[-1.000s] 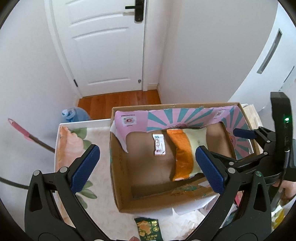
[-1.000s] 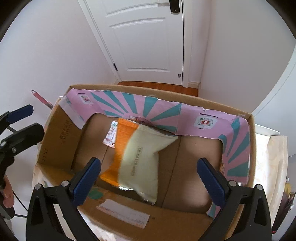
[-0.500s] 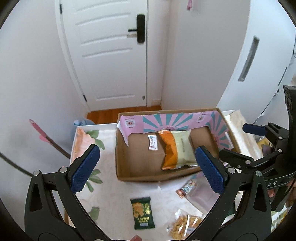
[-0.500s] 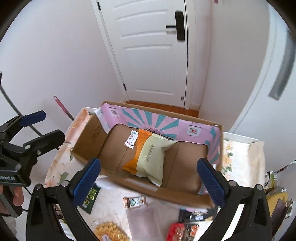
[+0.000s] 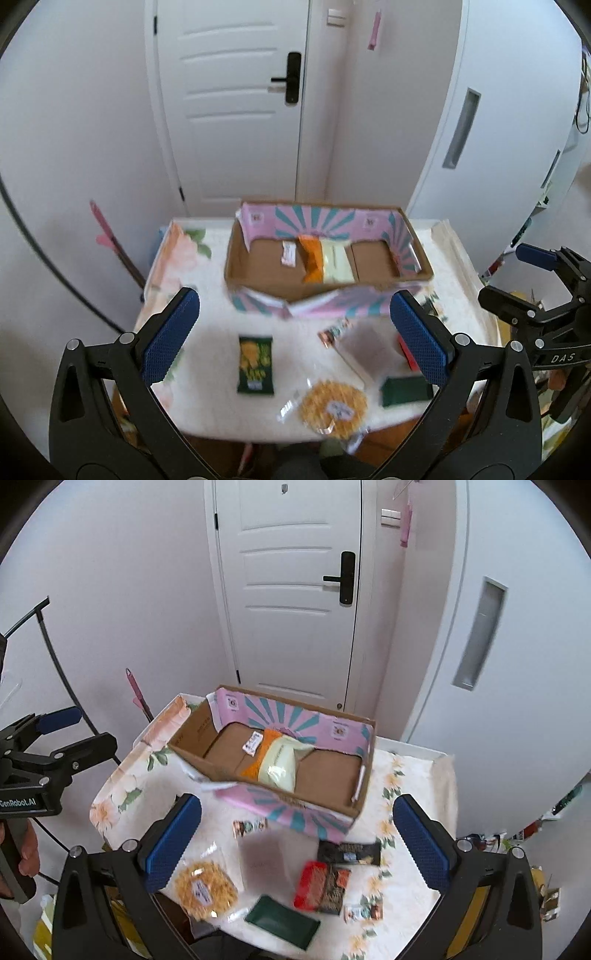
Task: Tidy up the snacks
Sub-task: 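Withdraw both tools from the box back over the table, then grasp the Member's Mark waffle packet with the left tool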
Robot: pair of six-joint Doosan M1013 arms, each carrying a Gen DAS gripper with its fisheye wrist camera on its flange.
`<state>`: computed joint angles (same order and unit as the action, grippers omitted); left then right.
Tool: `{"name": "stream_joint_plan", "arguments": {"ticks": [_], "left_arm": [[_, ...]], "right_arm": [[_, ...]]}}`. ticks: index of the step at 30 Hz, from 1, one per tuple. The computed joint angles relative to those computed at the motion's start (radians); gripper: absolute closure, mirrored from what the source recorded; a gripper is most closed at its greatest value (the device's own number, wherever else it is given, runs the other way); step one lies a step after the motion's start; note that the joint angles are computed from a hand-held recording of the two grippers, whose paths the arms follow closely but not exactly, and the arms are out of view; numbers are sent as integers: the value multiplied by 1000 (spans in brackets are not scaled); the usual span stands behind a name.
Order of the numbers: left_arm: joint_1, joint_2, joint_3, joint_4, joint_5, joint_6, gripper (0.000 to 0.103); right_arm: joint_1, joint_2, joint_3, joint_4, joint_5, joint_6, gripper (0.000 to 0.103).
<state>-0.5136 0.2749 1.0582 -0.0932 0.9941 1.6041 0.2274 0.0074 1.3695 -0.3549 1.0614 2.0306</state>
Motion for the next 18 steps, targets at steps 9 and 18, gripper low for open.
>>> {"name": "stream_joint_plan", "arguments": {"ticks": [9, 18], "left_arm": [[6, -48, 109, -11, 30, -92, 0], [6, -51, 176, -39, 59, -110, 0]], "right_arm": [[36, -74, 110, -64, 26, 175, 0], [53, -114, 209, -83, 42, 313, 0]]}}
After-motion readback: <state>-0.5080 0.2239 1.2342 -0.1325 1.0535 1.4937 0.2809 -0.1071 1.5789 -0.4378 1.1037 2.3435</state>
